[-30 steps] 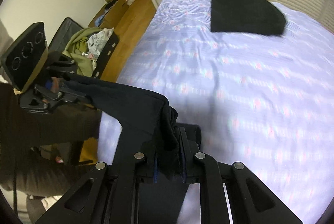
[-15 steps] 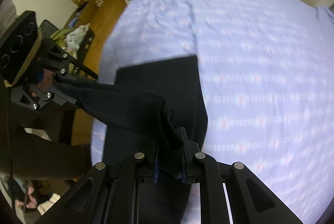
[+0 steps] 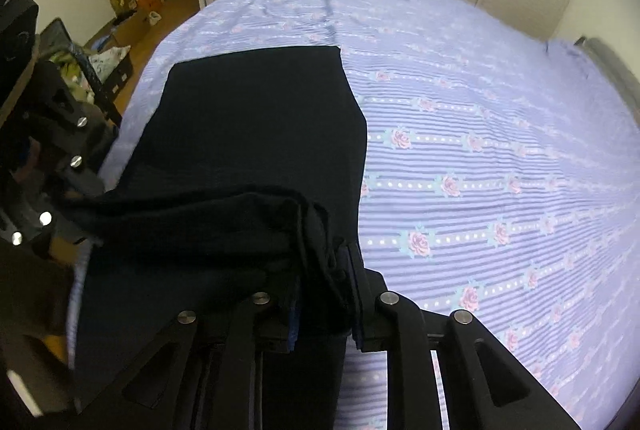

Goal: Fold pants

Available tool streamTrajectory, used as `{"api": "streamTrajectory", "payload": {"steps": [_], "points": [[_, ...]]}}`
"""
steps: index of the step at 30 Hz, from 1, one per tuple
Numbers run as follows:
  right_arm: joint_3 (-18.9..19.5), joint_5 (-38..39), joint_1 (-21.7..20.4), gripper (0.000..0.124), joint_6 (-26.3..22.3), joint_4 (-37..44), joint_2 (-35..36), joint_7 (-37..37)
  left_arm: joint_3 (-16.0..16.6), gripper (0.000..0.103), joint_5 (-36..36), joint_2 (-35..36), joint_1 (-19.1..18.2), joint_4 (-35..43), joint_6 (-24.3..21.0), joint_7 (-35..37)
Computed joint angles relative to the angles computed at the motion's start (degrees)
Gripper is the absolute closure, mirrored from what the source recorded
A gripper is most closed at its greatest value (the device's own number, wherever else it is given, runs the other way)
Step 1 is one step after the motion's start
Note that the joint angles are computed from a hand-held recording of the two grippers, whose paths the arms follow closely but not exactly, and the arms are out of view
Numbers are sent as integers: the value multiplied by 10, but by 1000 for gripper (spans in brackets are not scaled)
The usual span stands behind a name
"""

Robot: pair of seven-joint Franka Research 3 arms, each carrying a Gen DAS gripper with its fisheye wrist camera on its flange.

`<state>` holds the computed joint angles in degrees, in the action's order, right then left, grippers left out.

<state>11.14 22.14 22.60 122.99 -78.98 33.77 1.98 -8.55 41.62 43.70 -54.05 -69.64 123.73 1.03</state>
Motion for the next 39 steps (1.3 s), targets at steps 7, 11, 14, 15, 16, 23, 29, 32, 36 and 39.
{"api": "streamTrajectory", "payload": {"steps": [7, 11, 14, 15, 16, 23, 29, 32, 36, 39], "points": [[-4, 10, -16, 90, 65, -85, -40, -23, -5, 72, -41, 57, -10, 82, -8, 45], [-9, 15, -24, 80, 76, -114, -59, -14, -1, 61, -45, 47, -11, 72, 21, 66], [-23, 0, -23, 73, 82, -138, -76, 20, -4, 57, -37, 13, -11, 26, 50, 79], [-27, -6, -21, 67, 84, -142, -79, 37, -6, 55, -37, 2, -9, 11, 56, 80], [-33, -13, -19, 64, 85, -147, -83, 65, -10, 54, -37, -10, -6, -3, 60, 84], [-56, 32, -30, 56, 131, -252, -168, 359, -41, 47, -20, -156, 70, -192, 109, 144], [-40, 208, -40, 49, 178, -386, -261, 651, -63, 46, -46, -225, 159, -277, 143, 272], [-26, 312, -30, 46, 239, -454, -294, 667, -68, 46, -62, -245, 188, -298, 154, 314], [-22, 362, -17, 45, 248, -481, -281, 704, -74, 46, -88, -260, 214, -312, 169, 355], [-15, 436, -17, 45, 236, -478, -265, 672, -76, 46, -104, -261, 223, -311, 177, 373]]}}
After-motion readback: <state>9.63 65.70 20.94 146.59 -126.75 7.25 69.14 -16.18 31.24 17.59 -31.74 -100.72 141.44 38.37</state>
